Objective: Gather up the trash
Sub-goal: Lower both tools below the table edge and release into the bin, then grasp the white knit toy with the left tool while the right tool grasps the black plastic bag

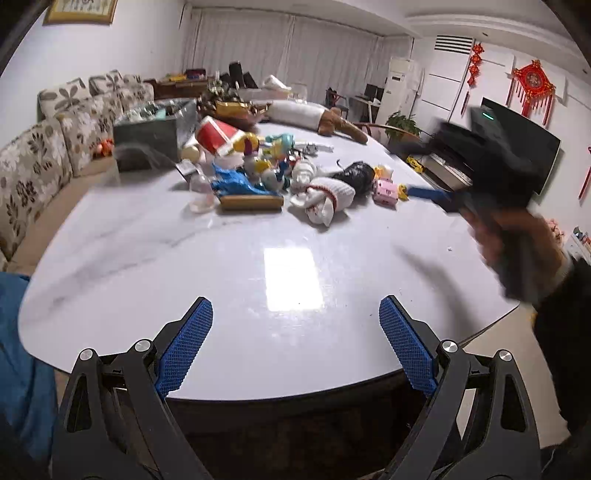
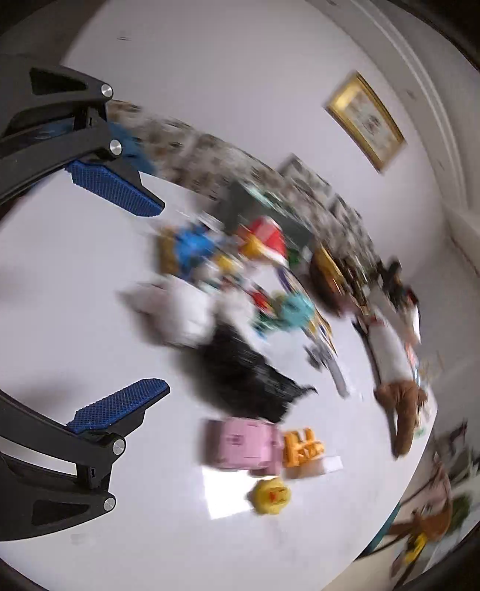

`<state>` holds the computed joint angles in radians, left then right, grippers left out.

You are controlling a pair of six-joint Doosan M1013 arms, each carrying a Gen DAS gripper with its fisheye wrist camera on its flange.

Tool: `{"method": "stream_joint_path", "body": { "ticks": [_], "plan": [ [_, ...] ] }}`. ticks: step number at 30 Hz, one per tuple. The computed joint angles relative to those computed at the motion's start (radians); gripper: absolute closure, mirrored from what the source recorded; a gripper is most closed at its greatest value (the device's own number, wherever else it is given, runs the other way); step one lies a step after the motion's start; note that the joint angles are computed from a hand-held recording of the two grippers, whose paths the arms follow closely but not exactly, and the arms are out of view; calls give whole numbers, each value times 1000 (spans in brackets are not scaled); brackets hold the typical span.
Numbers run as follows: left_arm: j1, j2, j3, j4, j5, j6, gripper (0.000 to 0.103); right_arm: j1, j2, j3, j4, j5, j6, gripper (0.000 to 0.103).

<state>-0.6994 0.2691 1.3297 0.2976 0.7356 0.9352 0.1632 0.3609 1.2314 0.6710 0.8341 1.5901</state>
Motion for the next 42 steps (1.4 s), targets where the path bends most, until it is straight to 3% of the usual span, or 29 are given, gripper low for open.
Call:
{"method": "stream_joint_path", "body": {
  "ticks": [5, 10, 11, 12, 15, 17, 19, 22, 27, 30, 33, 34, 35, 37, 39, 42],
  "plan": [
    [17, 15, 3, -75, 0, 44, 14, 1, 106, -105, -67, 6, 294, 15],
    [40, 32, -4, -146, -13, 84, 14, 15, 177, -187, -197, -18, 481, 16],
    [43, 37, -8, -162, -15, 96, 14, 22, 197, -223, -239, -1, 497, 28],
    [44, 38, -10, -175, -18, 105, 14, 26, 227, -270, -255, 43, 482, 56],
    [43, 45, -20, -163, -29, 123, 14, 26, 238, -291, -226, 83, 397, 56],
    [36, 61, -47, -116, -12, 120, 14, 30, 210, -263, -235, 52, 334, 56],
    [33, 80, -77, -89, -2, 115, 14, 20, 142, -174, -122, -24, 192, 56],
    [35, 136, -165, -112, 24, 187, 14, -3, 46, -54, 51, -75, -12, 55],
    [8, 289, -399, -7, 169, 258, 14, -31, -120, 135, 101, -89, -204, 55],
    [-3, 368, -523, 56, 243, 311, 14, -53, -191, 228, 109, -95, -238, 54],
    [1, 469, -685, 41, 376, 380, 14, -73, -250, 312, 98, -119, -229, 54],
    [6, 508, -747, 26, 430, 394, 28, -79, -265, 337, 97, -122, -230, 54],
    [11, 530, -778, 9, 456, 401, 35, -83, -275, 359, 100, -131, -228, 54],
    [17, 525, -768, 3, 442, 367, 47, -91, -292, 392, 124, -130, -244, 54],
    [17, 491, -723, -3, 417, 319, 50, -88, -303, 410, 126, -134, -249, 54],
    [6, 327, -498, -9, 223, 266, 50, -78, -308, 415, 147, -120, -298, 54]
  ]
}}
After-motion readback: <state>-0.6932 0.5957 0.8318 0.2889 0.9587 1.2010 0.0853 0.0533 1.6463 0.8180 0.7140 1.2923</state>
